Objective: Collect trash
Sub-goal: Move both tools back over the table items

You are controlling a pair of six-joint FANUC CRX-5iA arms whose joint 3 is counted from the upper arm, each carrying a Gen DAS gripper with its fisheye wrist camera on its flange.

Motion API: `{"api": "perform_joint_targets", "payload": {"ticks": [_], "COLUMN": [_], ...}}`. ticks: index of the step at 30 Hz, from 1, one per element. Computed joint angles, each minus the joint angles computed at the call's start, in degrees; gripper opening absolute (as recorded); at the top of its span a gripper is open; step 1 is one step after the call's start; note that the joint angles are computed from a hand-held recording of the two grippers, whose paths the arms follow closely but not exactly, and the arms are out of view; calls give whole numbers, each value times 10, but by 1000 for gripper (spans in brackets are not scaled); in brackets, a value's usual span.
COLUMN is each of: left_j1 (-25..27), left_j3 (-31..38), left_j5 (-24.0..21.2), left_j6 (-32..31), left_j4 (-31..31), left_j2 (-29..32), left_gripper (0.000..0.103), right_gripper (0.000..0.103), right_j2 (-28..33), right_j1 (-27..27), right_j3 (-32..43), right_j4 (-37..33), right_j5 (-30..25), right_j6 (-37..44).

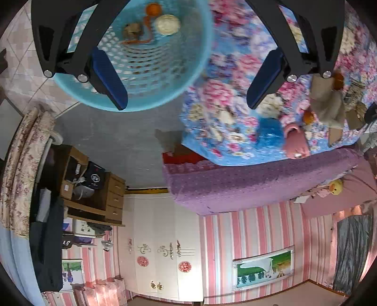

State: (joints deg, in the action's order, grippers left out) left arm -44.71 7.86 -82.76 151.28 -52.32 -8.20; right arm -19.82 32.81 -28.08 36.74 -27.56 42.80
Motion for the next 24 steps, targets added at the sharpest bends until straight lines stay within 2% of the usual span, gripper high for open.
{"api": "perform_joint_targets", "payload": {"ticks": [4, 9, 12, 14, 19, 24], "left_j1": [12, 66, 93, 111, 115, 155], "left_j3": [-36, -94, -119, -133, -153, -175], "left_j5": [-22, 12, 20, 29, 26, 50], "left_j6": [-5, -2, -18, -34, -43, -51], "left_j4": [-18, 17, 32, 46, 39, 69], "left_j2": [-31, -83, -101, -114, -137, -166], "left_gripper": [98, 98, 98, 98, 98, 98], "right_gripper": [99, 99, 99, 99, 98, 98], "right_j2": [9, 20, 28, 37, 65, 89], "right_j1": [31, 70, 105, 127, 163, 185], "right_j3": [-4, 6, 3, 10, 35, 58], "right_j4": [37, 23, 46, 37, 5, -23], "right_j5": [-4, -15, -25, -30, -47, -62], "right_j6": [-51, -49, -56, -39, -10, 4]}}
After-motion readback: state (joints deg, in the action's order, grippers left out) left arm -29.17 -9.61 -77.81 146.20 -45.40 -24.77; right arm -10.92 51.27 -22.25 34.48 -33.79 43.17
